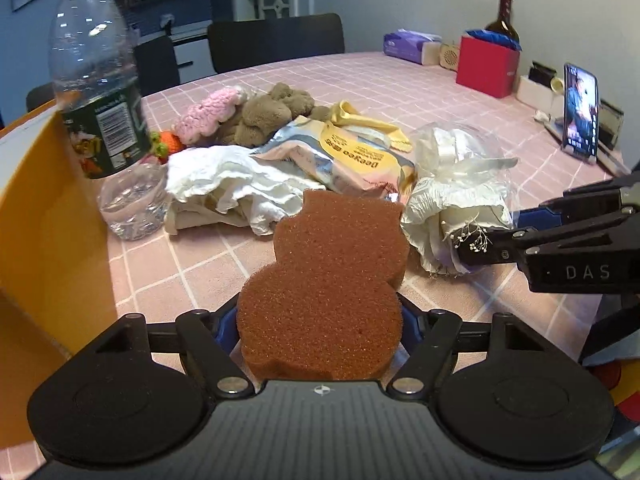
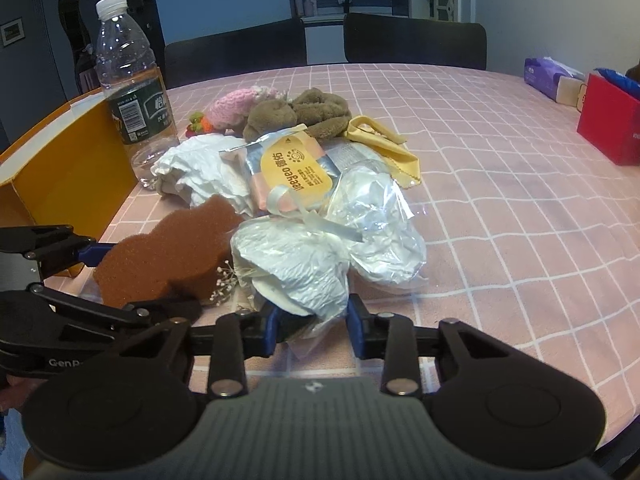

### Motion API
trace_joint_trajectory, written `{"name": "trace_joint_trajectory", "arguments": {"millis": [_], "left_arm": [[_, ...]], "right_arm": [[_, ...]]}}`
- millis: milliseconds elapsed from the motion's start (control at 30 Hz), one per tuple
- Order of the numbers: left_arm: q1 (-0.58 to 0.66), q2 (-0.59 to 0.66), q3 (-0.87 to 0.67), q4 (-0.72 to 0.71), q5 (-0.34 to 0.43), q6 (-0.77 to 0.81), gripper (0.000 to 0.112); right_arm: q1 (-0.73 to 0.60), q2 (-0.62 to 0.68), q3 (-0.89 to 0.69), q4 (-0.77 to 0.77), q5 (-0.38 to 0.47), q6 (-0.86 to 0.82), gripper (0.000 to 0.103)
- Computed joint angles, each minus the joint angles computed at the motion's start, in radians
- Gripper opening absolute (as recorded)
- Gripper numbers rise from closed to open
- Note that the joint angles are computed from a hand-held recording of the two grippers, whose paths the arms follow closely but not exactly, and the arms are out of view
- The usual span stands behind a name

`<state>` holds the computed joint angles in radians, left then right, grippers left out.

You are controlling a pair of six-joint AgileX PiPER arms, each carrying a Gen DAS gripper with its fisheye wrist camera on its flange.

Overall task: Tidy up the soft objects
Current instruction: 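Lift and carry the sponge and plastic bag over the orange box with both tools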

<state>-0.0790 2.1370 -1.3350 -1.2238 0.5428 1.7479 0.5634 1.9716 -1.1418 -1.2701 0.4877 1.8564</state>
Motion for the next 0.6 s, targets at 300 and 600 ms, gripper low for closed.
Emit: {"name": "trace_joint_trajectory", "arguments": {"millis": [300,600], "left_arm": [[0.070,-0.182,0.127,-0.117,0.044,0.015,0.085],[0.265,-0.297,0.033,-0.111,0.178,-0.116,0.085]], "right_arm": [[0.073,-0.119,0.007,-0.057,0.067,-0.044,0.031],[0.072,-0.146,-0.145,-0.135,-0.079,-0.158,0.031]]}}
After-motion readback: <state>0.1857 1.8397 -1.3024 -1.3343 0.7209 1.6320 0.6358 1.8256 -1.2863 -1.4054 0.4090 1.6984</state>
